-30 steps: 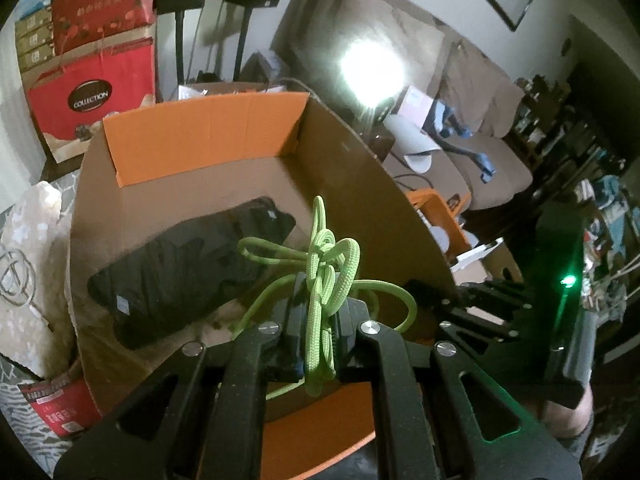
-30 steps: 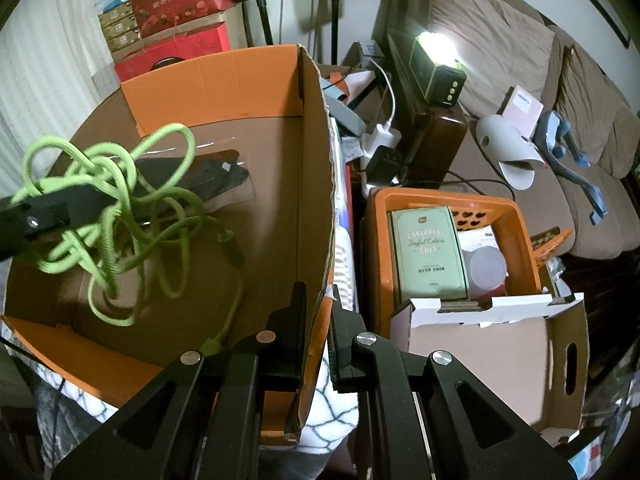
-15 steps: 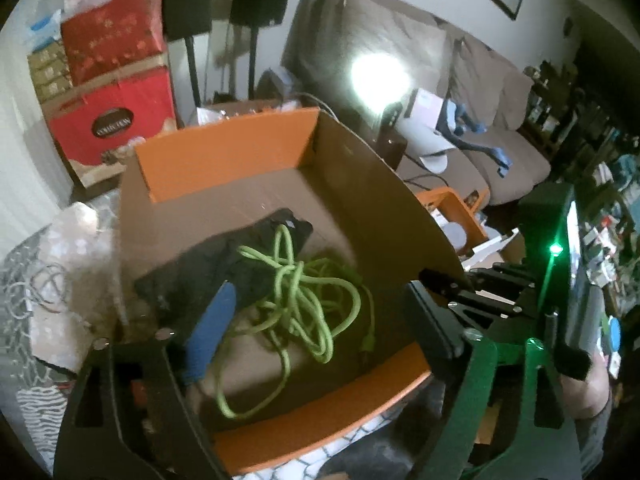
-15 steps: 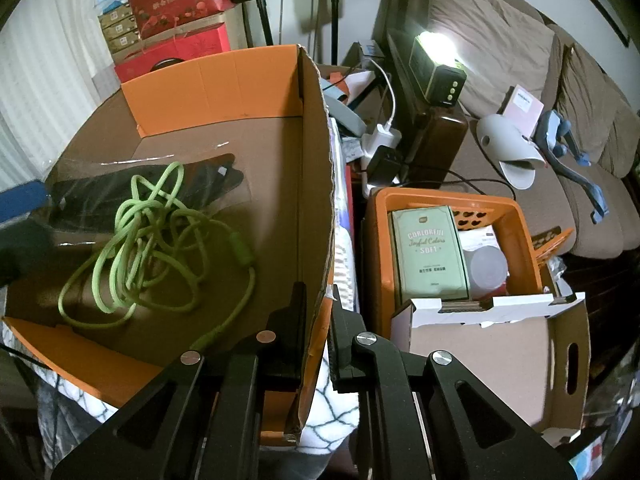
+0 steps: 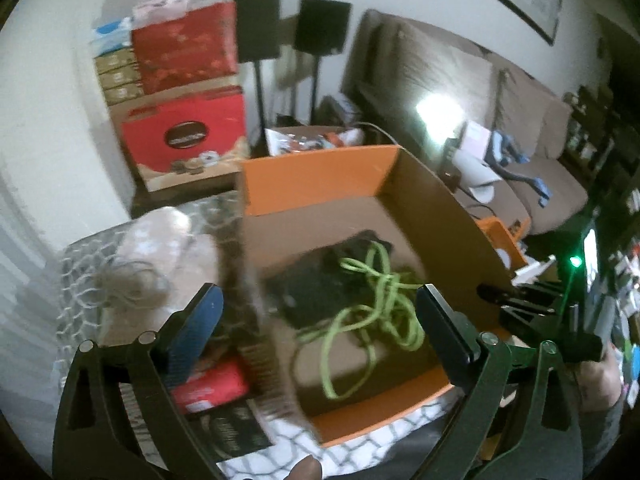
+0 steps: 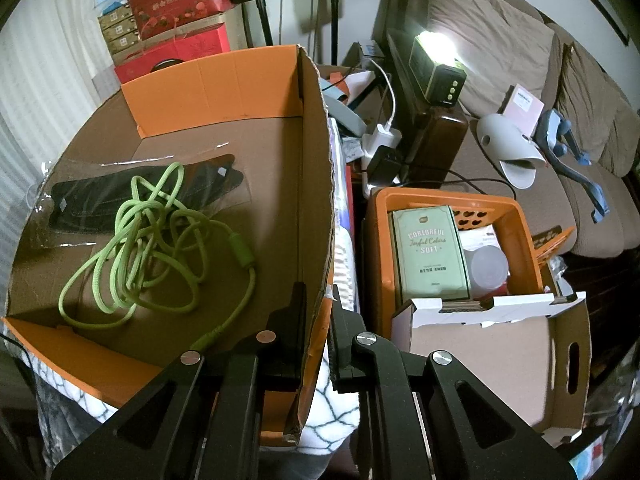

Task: Organize objects
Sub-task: 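Release the green cable and return the left gripper to the table, then grasp the white cable on the beige mitten with the left gripper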

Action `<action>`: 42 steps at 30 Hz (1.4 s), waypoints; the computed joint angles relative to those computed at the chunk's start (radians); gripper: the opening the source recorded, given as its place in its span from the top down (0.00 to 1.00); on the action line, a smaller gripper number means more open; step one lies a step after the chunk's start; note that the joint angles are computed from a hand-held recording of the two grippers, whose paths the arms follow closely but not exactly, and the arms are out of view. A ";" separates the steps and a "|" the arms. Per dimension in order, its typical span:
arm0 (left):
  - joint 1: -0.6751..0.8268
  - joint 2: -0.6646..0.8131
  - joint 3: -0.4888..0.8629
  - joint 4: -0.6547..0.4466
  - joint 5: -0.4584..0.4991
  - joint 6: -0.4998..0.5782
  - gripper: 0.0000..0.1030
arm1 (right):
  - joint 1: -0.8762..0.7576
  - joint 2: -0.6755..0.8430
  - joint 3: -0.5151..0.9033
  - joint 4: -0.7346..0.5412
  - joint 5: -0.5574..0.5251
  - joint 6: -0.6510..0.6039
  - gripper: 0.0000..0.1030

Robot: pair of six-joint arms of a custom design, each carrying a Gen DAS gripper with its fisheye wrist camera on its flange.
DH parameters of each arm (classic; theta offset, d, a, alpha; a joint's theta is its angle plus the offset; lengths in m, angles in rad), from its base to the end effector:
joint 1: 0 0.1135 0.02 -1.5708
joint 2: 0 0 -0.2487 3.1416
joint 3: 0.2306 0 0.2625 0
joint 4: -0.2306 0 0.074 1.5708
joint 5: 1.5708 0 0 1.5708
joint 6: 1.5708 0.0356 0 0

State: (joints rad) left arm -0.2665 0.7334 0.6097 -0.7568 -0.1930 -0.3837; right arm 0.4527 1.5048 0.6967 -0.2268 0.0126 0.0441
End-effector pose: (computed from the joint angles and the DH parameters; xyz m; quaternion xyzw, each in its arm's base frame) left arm 0.1616 -0.0370 0.2240 -0.0874 0.9331 -0.0216 0.3481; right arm 0.2515 0.1218 0.1241 -0.1940 0.9446 0.0592 0.2581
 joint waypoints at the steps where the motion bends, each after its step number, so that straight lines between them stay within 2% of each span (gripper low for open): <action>1: 0.026 -0.020 -0.005 -0.010 0.012 0.015 0.06 | 0.000 0.000 -0.001 0.000 0.000 0.000 0.92; 10: 0.404 -0.172 -0.040 -0.096 0.154 0.226 0.05 | -0.002 -0.001 -0.001 0.001 -0.001 -0.002 0.92; 17: 0.709 -0.224 -0.082 -0.104 0.251 0.409 0.02 | 0.001 0.003 0.003 0.000 0.000 0.002 0.92; 23: 0.993 -0.185 -0.088 -0.098 0.409 0.577 0.01 | 0.000 0.005 0.001 0.004 -0.001 0.002 0.92; 26: 1.126 -0.091 -0.080 -0.053 0.475 0.639 0.00 | 0.001 0.005 0.003 0.002 0.000 0.002 0.92; 29: 1.188 0.000 -0.079 0.004 0.477 0.661 0.00 | 0.000 0.005 0.000 0.005 0.001 0.001 0.92; 34: 1.231 0.141 -0.094 0.162 0.456 0.683 0.00 | -0.001 0.005 0.002 0.002 0.000 -0.001 0.92; 42: 1.163 0.399 -0.075 0.355 0.470 0.647 0.00 | -0.002 0.003 0.001 0.002 -0.001 -0.003 0.92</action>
